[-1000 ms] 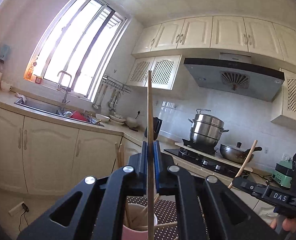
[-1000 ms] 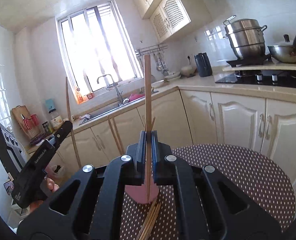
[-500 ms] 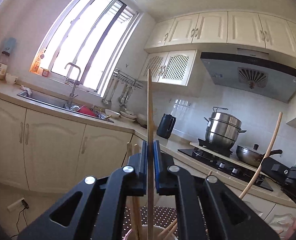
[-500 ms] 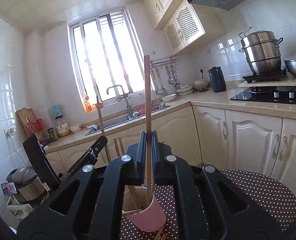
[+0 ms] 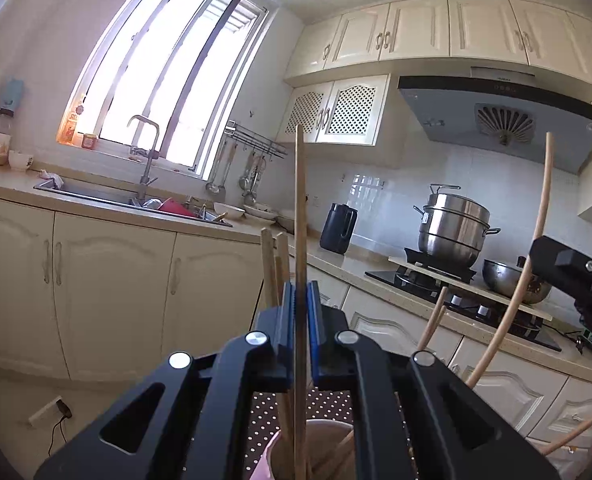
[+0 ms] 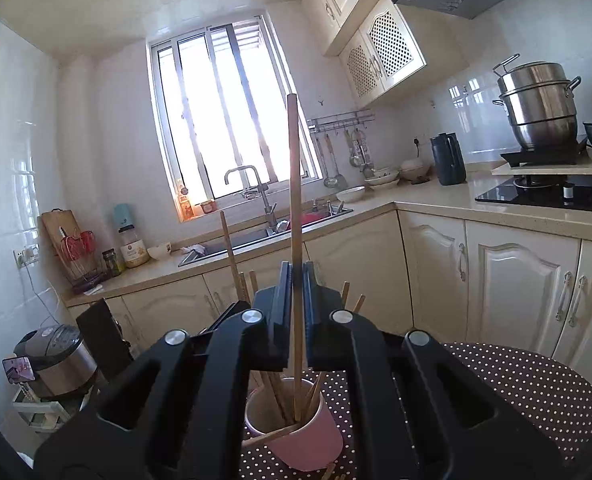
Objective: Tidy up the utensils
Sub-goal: 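Open the left tool to drop its chopstick into the cup while the right tool releases its own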
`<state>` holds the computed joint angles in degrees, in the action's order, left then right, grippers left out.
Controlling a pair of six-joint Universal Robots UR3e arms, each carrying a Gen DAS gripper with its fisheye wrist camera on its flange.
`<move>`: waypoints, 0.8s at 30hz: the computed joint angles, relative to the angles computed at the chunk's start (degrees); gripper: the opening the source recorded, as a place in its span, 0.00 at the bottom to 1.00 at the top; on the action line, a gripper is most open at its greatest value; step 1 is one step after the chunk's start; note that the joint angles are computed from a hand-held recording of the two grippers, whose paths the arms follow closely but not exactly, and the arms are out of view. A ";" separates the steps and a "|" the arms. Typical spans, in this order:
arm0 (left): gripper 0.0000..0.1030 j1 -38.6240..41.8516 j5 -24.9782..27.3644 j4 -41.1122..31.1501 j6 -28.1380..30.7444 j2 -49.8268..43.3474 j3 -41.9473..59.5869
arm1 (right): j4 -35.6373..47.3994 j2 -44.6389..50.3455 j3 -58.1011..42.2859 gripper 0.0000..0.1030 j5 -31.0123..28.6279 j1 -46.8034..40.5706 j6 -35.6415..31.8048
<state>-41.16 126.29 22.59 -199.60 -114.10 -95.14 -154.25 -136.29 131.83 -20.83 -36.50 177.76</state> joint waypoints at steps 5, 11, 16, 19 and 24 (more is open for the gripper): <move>0.06 -1.43 0.19 -0.09 2.18 0.52 -1.64 | -0.13 0.89 2.64 0.05 -1.40 1.77 -1.99; 0.28 -2.79 1.05 -0.63 3.10 1.76 -2.55 | 7.84 -2.12 2.86 0.06 -2.19 1.65 -6.55; 0.36 -4.78 3.69 -1.20 4.92 2.29 -2.30 | 14.44 -4.85 2.40 0.06 -2.79 1.86 -8.61; 0.40 -5.96 5.08 -1.24 5.89 2.87 -2.70 | 17.05 -6.28 1.83 0.06 -3.17 1.87 -9.23; 0.54 -7.75 7.82 -2.17 7.04 4.73 -3.77 | 24.78 -10.33 0.35 0.06 -2.67 0.50 -10.89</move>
